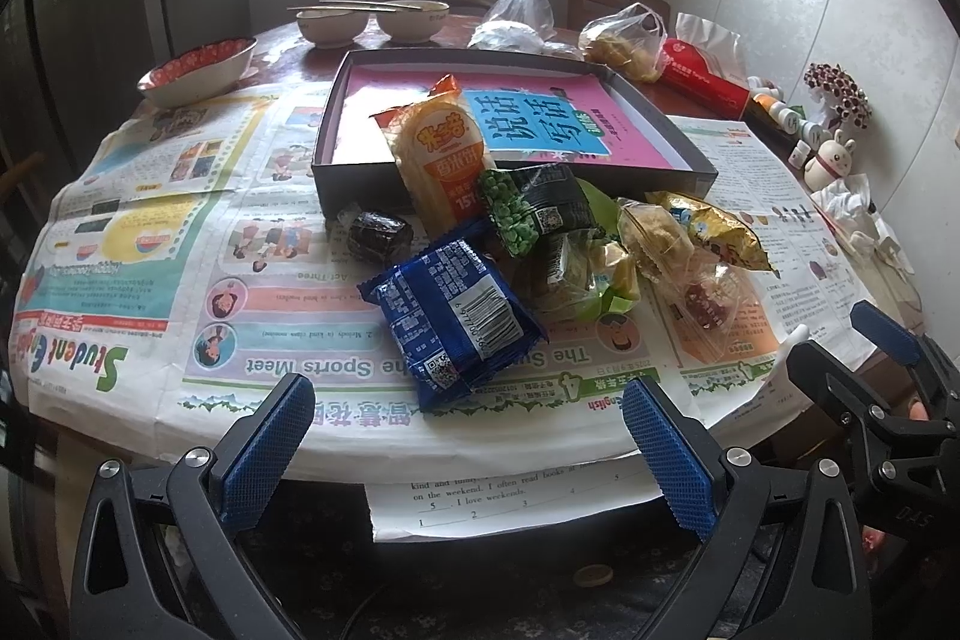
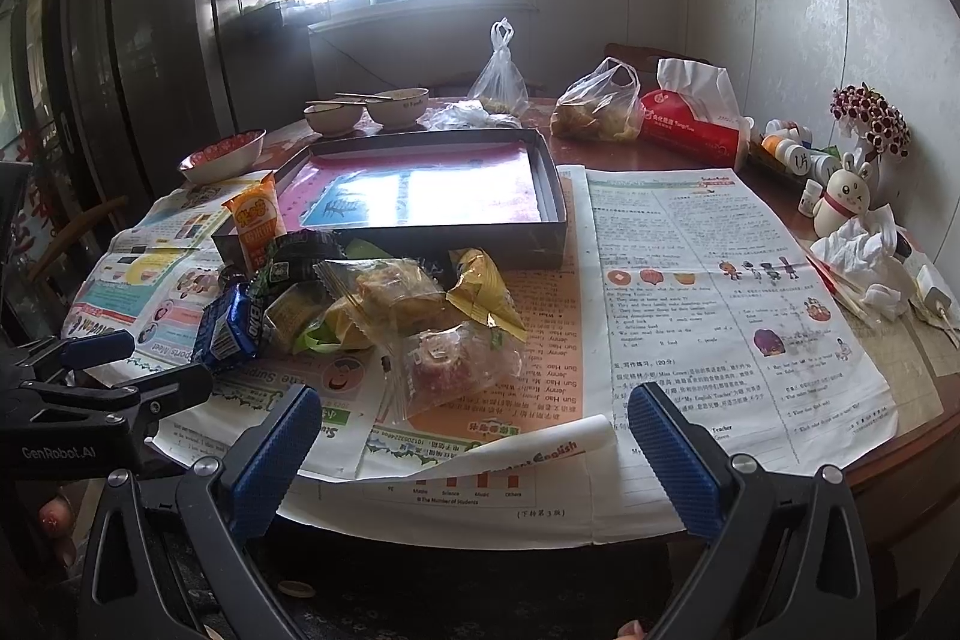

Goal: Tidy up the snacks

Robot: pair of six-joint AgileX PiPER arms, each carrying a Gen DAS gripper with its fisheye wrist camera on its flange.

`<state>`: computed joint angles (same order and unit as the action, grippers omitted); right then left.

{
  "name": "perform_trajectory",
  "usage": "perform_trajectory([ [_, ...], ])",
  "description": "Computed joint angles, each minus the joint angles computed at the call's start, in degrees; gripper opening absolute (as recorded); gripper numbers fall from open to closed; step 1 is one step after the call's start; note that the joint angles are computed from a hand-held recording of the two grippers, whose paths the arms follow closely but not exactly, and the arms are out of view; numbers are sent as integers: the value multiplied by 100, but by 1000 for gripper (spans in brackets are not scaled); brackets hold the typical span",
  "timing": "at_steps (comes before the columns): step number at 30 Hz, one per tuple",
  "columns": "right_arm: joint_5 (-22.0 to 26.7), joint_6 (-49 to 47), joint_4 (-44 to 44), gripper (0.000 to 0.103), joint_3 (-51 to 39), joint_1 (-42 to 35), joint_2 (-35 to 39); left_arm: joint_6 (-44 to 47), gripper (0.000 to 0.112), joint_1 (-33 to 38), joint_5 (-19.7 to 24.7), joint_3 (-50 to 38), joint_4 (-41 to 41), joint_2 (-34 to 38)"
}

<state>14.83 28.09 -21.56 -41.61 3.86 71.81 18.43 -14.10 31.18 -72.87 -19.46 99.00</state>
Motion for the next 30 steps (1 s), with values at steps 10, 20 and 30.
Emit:
perform_trajectory([
  [10, -76, -531, 517, 103, -27, -100, 124, 118, 102, 232, 201, -228, -287, 214],
  [20, -129, -1365, 1333, 103, -116, -260, 323, 353, 102, 550, 1020, -1064, -983, 814],
  [30, -107, -3030, 2909, 103, -393, -564, 869, -92, 102, 544, 1279, -1586, -819, 1239],
])
